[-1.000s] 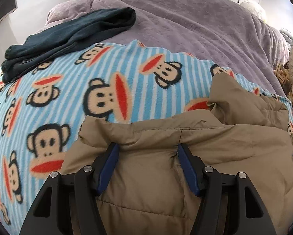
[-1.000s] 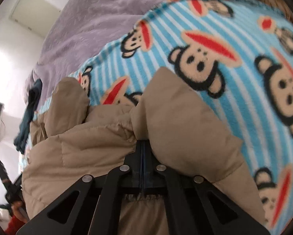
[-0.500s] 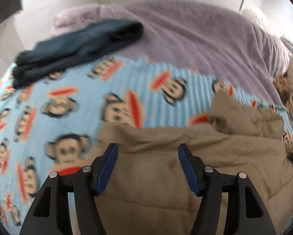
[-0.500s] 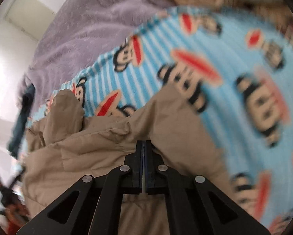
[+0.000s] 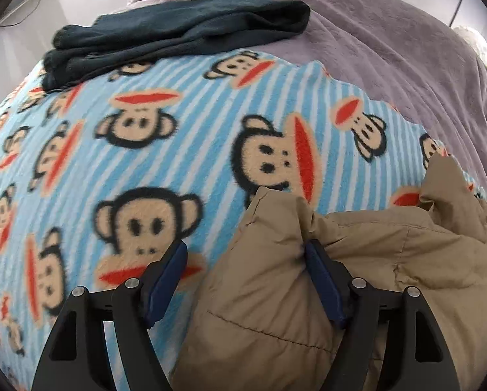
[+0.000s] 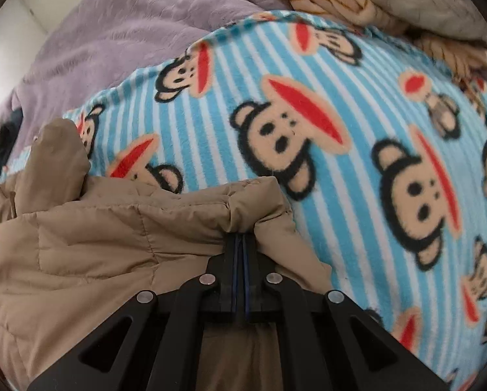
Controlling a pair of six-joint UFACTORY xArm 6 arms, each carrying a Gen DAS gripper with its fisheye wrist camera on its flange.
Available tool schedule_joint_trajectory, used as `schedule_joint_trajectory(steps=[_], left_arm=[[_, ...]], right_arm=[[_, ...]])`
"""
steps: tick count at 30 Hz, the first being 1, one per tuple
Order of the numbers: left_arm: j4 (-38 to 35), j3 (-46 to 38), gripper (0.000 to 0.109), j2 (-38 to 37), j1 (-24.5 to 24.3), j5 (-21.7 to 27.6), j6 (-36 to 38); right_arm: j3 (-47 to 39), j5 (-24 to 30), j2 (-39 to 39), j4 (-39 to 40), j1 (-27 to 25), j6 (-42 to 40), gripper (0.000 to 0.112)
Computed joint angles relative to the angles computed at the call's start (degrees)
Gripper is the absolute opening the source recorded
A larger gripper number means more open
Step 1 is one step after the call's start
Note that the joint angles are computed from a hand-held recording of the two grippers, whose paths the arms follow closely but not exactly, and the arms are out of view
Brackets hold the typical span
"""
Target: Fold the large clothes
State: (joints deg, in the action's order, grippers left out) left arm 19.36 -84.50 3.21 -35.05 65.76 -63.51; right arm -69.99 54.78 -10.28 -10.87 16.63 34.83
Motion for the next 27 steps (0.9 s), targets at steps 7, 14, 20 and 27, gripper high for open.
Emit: schedule_joint_trajectory(steps=[7,14,20,27], left_arm=[[2.2,-2.1,0.076,-5.1,-4.7,8.4,0.5],[1.7,-2.4,0.081,-8.4,-12.2,15.1,-1.5],[0.6,0.4,0.098,-11.3,-17.0,14.4,-7.2],[-1.1,1.0,0.098,-12.1,-19.9,14.8,-10.3]], right_arm=[[1.1,3.5,-7.6,0.4,3.1,3.3,0.058],[7.9,6.9,-19.3,2.4,8.8,10.4,0.065],[15.4,8.5,-28.6,5.1,13.6,17.6,0.072],[19.5,10.1,-33.2,7.0,17.2,23.5,0.073]])
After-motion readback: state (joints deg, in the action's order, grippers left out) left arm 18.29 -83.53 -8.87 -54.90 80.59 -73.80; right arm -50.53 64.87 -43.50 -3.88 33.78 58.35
